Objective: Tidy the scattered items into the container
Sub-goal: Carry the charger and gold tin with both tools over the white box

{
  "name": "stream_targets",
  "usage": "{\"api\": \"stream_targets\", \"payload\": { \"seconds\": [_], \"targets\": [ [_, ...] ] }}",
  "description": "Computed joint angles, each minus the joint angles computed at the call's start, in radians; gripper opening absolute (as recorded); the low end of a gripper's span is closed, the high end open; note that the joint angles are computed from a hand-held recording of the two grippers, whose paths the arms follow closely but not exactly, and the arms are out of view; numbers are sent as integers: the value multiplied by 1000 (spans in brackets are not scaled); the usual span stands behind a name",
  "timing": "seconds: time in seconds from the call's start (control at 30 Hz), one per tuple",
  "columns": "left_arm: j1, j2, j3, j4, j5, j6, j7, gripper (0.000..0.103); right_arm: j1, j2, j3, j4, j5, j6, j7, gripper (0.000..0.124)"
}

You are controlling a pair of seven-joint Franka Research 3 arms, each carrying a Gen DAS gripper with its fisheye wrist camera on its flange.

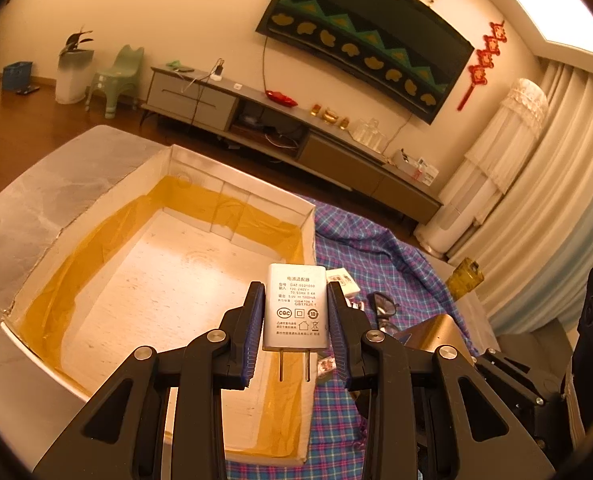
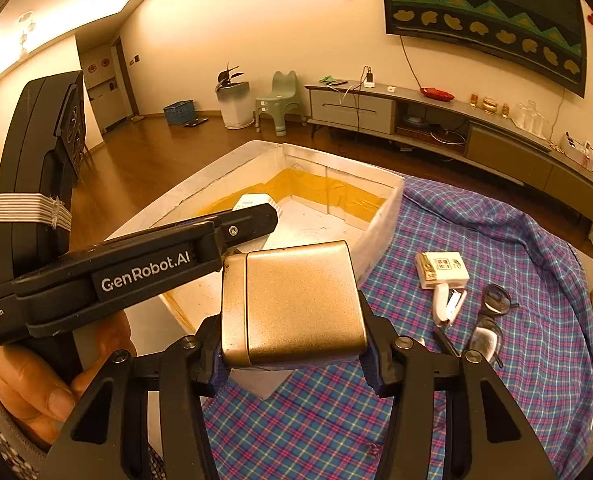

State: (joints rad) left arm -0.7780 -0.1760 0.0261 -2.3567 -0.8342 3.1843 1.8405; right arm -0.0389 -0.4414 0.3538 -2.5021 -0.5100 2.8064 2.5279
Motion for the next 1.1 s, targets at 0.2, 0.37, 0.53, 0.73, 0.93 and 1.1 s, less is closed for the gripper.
{"api": "stream_targets", "payload": {
  "seconds": [0.2,0.37,0.53,0.73,0.93,1.1],
  "targets": [
    [11,-1,8,4,-27,-11,20,32,2,52,-5,47,-26,-3,-7,53],
    [96,9,-47,11,25,-32,-39,32,15,93,-24,81,-60,-4,2,53],
    [169,26,-89,27,97,-47,-113,32,36,134,-56,121,-91,-12,-2,53],
    [246,56,-132,54,189,-75,-203,32,73,183,-108,165,-106,-27,-35,53],
    [335,99,-184,102,286,-122,-305,32,113,235,-167,207,-68,-22,-98,53],
    [397,147,-221,154,304,-178,-351,32,145,282,-215,242,16,-7,-195,53]
  ]
}}
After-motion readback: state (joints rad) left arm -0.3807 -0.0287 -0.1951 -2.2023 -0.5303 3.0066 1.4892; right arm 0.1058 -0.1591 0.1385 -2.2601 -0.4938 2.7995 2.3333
